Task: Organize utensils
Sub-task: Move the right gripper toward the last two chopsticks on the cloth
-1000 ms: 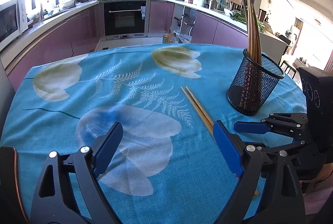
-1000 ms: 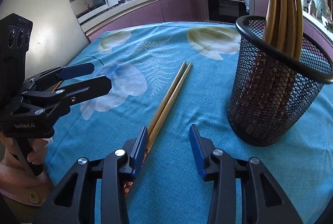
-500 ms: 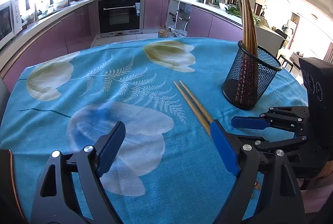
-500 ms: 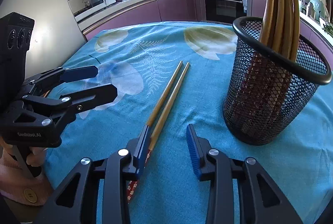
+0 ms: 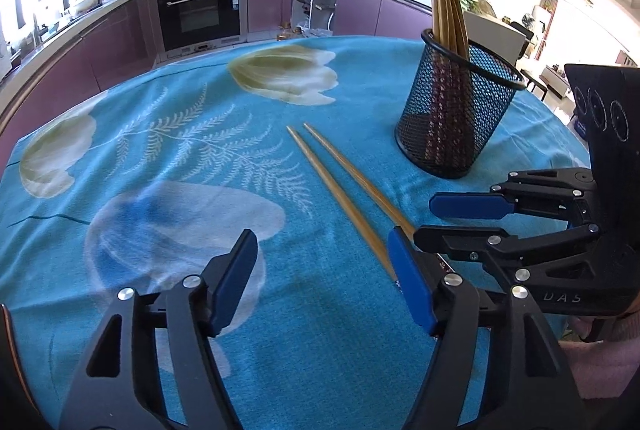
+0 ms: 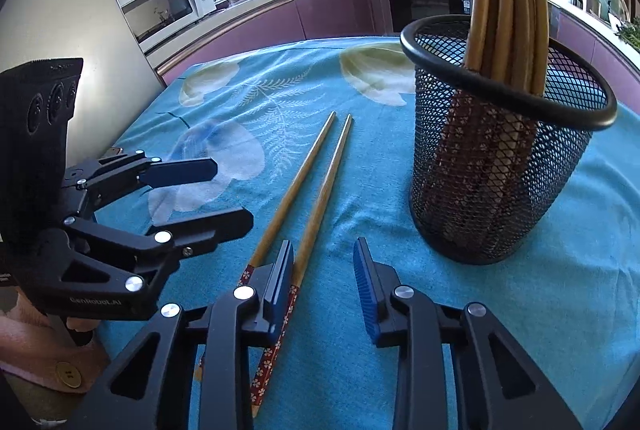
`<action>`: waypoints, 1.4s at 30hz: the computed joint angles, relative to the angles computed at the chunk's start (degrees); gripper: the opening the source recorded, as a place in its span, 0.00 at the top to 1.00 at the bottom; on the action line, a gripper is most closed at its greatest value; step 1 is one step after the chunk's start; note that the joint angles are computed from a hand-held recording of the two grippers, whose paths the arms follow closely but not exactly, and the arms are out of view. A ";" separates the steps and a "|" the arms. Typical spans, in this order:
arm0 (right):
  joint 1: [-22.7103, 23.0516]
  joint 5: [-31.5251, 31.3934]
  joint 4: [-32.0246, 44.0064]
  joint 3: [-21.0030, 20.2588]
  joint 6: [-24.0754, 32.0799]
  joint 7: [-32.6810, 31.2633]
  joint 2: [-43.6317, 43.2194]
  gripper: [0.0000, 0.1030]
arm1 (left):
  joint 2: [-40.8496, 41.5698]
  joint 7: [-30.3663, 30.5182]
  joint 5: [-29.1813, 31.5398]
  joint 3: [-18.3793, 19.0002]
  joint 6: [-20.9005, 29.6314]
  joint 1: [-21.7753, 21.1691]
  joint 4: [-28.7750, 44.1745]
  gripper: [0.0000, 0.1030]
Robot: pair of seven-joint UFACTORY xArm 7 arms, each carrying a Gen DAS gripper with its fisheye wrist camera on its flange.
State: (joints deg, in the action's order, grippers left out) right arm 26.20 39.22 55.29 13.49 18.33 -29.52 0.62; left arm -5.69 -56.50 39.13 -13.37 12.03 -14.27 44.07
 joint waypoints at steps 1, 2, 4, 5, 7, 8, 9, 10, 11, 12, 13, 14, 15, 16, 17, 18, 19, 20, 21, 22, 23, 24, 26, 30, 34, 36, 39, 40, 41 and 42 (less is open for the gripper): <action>-0.06 0.44 0.04 -0.03 0.17 -0.40 -0.01 0.72 | 0.56 1.16 -1.04 0.07 0.41 -0.38 0.44 0.39; -0.09 0.77 0.07 -0.04 0.28 -0.71 0.00 0.72 | 1.00 1.76 -1.72 0.12 0.90 -0.70 0.83 0.43; -0.15 1.65 0.13 -0.04 0.43 -1.39 0.08 0.72 | 2.03 3.13 -3.19 0.40 1.83 -1.47 1.66 0.46; -0.22 2.15 0.18 -0.08 0.60 -1.75 0.09 0.72 | 2.34 3.22 -3.21 0.55 1.97 -1.77 1.88 0.46; -0.35 3.17 0.07 -0.11 0.80 -2.51 -0.03 0.72 | 2.55 3.33 -3.02 0.87 2.10 -2.26 2.18 0.48; -0.40 3.53 0.06 -0.16 0.94 -2.77 -0.09 0.71 | 2.65 3.31 -2.85 0.97 2.40 -2.48 2.39 0.49; -0.43 3.83 0.03 -0.20 1.09 -2.93 -0.20 0.72 | 2.68 3.35 -2.91 1.09 2.55 -2.70 2.44 0.49; -0.44 4.09 0.03 -0.24 1.19 -3.13 -0.23 0.72 | 2.78 3.71 -3.35 1.21 2.68 -2.94 2.57 0.49; -0.45 4.24 0.05 -0.27 1.24 -3.24 -0.24 0.72 | 2.79 4.42 -4.13 1.35 2.77 -3.20 2.61 0.49; -0.45 4.43 0.08 -0.29 1.27 -3.35 -0.22 0.72 | 2.67 4.79 -4.56 1.39 2.86 -3.43 2.53 0.49; -0.51 4.65 0.21 -0.36 1.42 -3.58 -0.14 0.72 | 2.81 5.13 -4.76 1.40 2.84 -3.58 2.67 0.49; -0.52 4.75 0.21 -0.35 1.44 -3.65 -0.15 0.72 | 2.90 5.65 -5.12 1.45 2.85 -3.74 2.73 0.49; -0.55 4.87 0.26 -0.37 1.50 -3.76 -0.12 0.72 | 2.98 6.10 -5.49 1.51 2.90 -3.88 2.78 0.49; -0.59 5.08 0.29 -0.38 1.58 -3.94 -0.10 0.72 | 3.13 5.95 -5.23 1.49 3.13 -3.94 2.94 0.49; -0.63 5.18 0.32 -0.40 1.64 -4.01 -0.10 0.72 | 3.10 6.03 -5.22 1.56 3.06 -4.02 2.85 0.49; -0.66 5.27 0.32 -0.41 1.69 -4.06 -0.11 0.72 | 3.08 6.06 -5.24 1.60 3.00 -4.08 2.84 0.51; -0.69 5.34 0.32 -0.43 1.72 -4.10 -0.12 0.72 | 3.05 6.45 -5.69 1.66 2.78 -4.18 2.76 0.53; -0.70 5.37 0.32 -0.43 1.74 -4.15 -0.12 0.72 | 3.09 6.76 -5.99 1.72 2.67 -4.22 2.75 0.57; -0.71 5.37 0.32 -0.42 1.74 -4.15 -0.12 0.72 | 3.07 6.83 -6.06 1.72 2.72 -4.24 2.73 0.58; -0.71 5.18 0.35 -0.42 1.69 -3.99 -0.09 0.73 | 3.03 6.77 -6.05 1.72 2.71 -4.25 2.67 0.59; -0.70 4.91 0.37 -0.41 1.63 -3.81 -0.07 0.73 | 3.05 6.94 -6.27 1.73 2.64 -4.28 2.67 0.62; -0.70 4.55 0.43 -0.40 1.55 -3.55 -0.03 0.73 | 3.04 7.42 -6.83 1.79 2.46 -4.34 2.61 0.64; -0.63 3.36 0.68 -0.31 1.23 -2.62 0.28 0.72 | 2.56 8.80 -8.69 2.00 1.77 -4.40 1.89 0.65; -0.53 0.39 1.67 0.04 0.40 -0.28 1.37 0.72 | 2.37 10.08 -11.02 2.06 0.75 -3.91 1.37 0.65; -0.45 -3.53 3.08 0.59 -0.95 2.59 3.15 0.72 | 2.35 10.74 -12.05 2.01 -0.06 -3.47 0.94 0.67; -0.42 -6.01 3.92 0.84 -1.55 4.44 4.12 0.72 | 2.29 11.04 -12.40 2.00 -0.10 -3.34 0.84 0.73; -0.64 -8.63 4.73 1.27 -2.30 6.65 5.15 0.74 | 1.94 14.40 -16.59 2.38 -1.01 -3.69 0.10 0.78; -0.78 -9.12 5.12 1.42 -2.37 7.25 5.53 0.76 | 1.94 15.44 -17.91 2.48 -1.11 -3.75 0.06 0.78; -1.04 -9.28 5.32 1.61 -2.29 7.46 5.67 0.77 | 2.03 15.42 -17.95 2.36 -1.08 -3.56 0.15 0.77; -1.18 -9.65 5.48 1.74 -2.28 7.82 5.81 0.77 | 2.06 14.26 -16.56 2.09 -0.85 -3.12 0.36 0.75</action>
State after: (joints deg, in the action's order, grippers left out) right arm 25.02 29.57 60.77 15.23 16.05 -21.70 6.43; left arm -3.63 -42.24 22.56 -11.28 11.18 -17.39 44.43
